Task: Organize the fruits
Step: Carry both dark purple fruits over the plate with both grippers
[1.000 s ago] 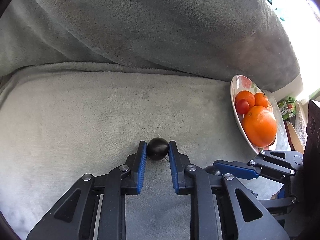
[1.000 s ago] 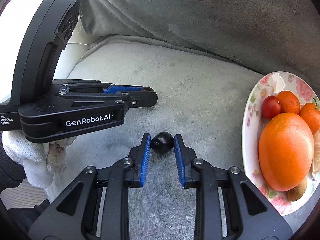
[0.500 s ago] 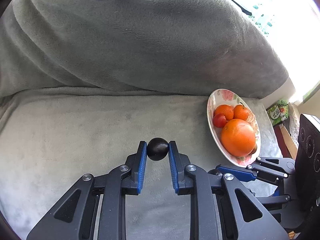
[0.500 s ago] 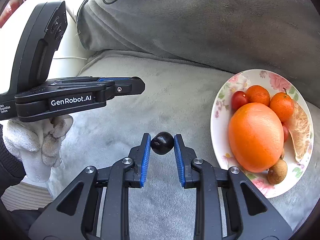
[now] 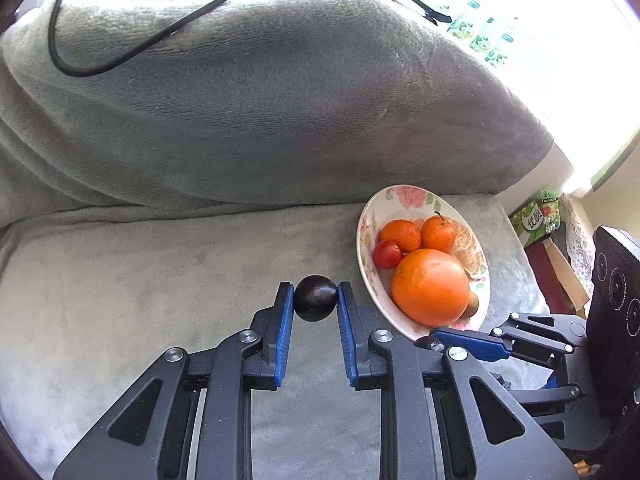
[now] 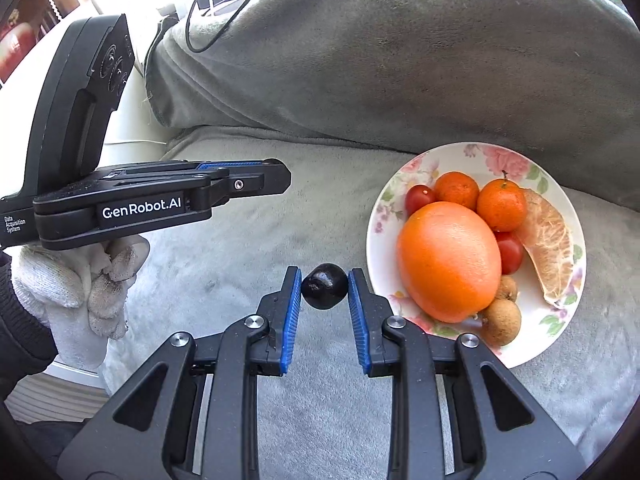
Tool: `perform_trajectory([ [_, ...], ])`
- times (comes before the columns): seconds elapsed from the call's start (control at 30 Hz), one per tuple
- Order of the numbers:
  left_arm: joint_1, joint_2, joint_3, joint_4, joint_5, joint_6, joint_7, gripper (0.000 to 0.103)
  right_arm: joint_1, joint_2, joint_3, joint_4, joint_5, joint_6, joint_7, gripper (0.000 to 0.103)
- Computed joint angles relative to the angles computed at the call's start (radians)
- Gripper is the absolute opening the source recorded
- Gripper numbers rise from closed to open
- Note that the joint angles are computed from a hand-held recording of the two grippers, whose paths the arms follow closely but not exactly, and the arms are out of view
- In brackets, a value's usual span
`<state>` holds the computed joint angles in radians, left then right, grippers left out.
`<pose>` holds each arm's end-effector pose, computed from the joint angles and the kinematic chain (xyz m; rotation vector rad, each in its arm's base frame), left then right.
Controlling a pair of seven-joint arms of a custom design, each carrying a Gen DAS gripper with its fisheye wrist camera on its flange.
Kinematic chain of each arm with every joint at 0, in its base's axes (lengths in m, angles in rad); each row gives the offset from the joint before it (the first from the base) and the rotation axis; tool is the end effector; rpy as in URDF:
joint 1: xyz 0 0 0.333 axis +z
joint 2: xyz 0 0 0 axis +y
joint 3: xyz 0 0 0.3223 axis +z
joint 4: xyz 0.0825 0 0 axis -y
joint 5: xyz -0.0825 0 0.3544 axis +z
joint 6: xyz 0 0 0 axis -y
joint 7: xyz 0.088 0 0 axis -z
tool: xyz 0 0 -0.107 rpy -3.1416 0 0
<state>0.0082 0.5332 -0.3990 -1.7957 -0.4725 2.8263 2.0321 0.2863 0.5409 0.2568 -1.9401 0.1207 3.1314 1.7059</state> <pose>0.6435 -0.1997 0.3475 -1.6943 2.3769 -0.9910 0.5753 0.3109 0.3137 -1.9212 1.5596 -0.1848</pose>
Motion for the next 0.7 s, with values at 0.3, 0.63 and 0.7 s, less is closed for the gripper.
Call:
perform_trajectory([
  [0.3,-0.024,0.019,-0.012,0.055,0.016,-0.02,0.01,0.02,-0.013,-0.063,-0.028,-0.088,0.008,0.049,0.035,0.025],
  [0.63,-0.079,0.068,-0.003,0.149,0.06,-0.056,-0.004,0.02,-0.008,-0.113,-0.082,-0.154,-0.011,0.083,0.092,0.025],
  [0.7,-0.09,0.078,0.001,0.168,0.071,-0.064,-0.012,0.02,-0.004,-0.116,-0.095,-0.16,-0.017,0.088,0.103,0.025],
])
